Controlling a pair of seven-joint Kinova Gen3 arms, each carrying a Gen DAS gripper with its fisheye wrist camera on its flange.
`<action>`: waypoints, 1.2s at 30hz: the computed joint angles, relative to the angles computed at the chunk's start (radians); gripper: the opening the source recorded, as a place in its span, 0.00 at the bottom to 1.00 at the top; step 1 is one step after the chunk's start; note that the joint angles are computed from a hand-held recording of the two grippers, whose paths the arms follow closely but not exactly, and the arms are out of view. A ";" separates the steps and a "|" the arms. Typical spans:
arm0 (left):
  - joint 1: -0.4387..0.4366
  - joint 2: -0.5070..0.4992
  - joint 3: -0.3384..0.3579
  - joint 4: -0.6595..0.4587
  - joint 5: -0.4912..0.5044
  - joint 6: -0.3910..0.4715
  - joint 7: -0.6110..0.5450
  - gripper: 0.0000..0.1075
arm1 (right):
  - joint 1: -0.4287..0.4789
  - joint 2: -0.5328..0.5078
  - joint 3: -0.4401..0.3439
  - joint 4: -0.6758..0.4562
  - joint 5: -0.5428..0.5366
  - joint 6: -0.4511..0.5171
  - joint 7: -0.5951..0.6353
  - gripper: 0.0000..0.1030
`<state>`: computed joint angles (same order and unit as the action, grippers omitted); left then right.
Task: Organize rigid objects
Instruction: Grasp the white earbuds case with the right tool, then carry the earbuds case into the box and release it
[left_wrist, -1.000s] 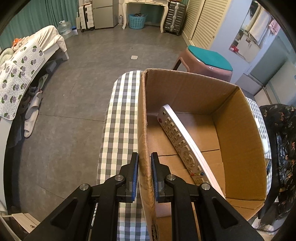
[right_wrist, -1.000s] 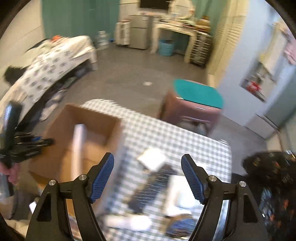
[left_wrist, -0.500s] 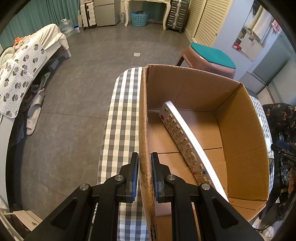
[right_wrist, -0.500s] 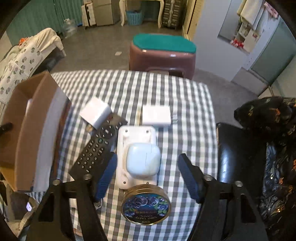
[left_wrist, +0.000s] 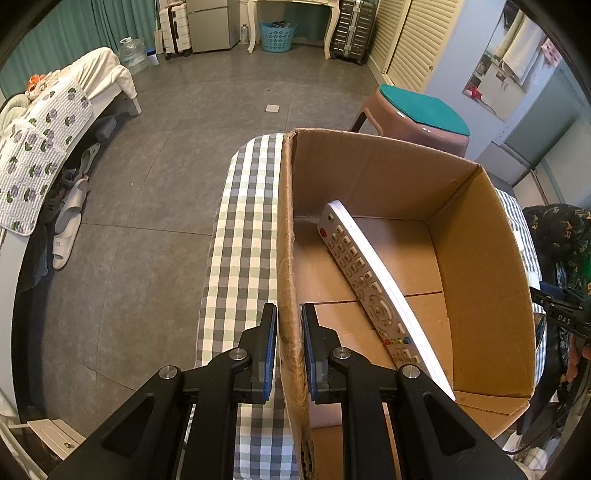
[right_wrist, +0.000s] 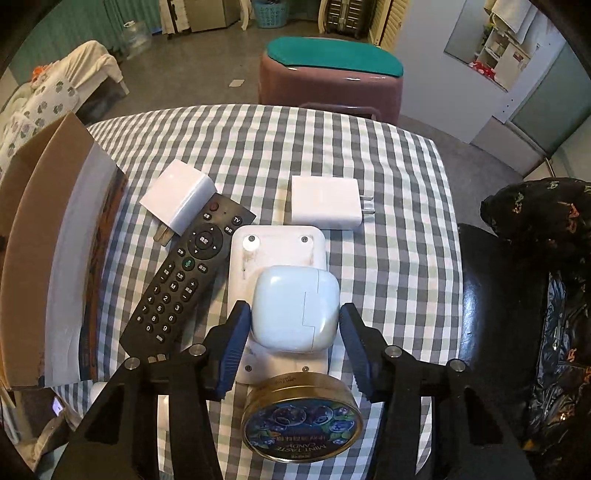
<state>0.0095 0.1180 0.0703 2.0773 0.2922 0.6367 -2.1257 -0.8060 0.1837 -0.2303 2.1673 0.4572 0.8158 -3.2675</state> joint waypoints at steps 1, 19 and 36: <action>0.000 0.001 0.000 -0.001 0.000 0.001 0.000 0.13 | -0.001 -0.001 -0.001 -0.002 0.000 0.004 0.001 0.48; -0.006 0.005 0.002 -0.003 0.021 0.005 -0.027 0.12 | -0.114 -0.023 -0.080 -0.344 0.226 0.316 0.106 0.48; -0.008 0.009 0.002 0.001 0.026 -0.004 -0.035 0.12 | -0.187 0.289 0.090 -0.595 0.184 0.161 0.363 0.48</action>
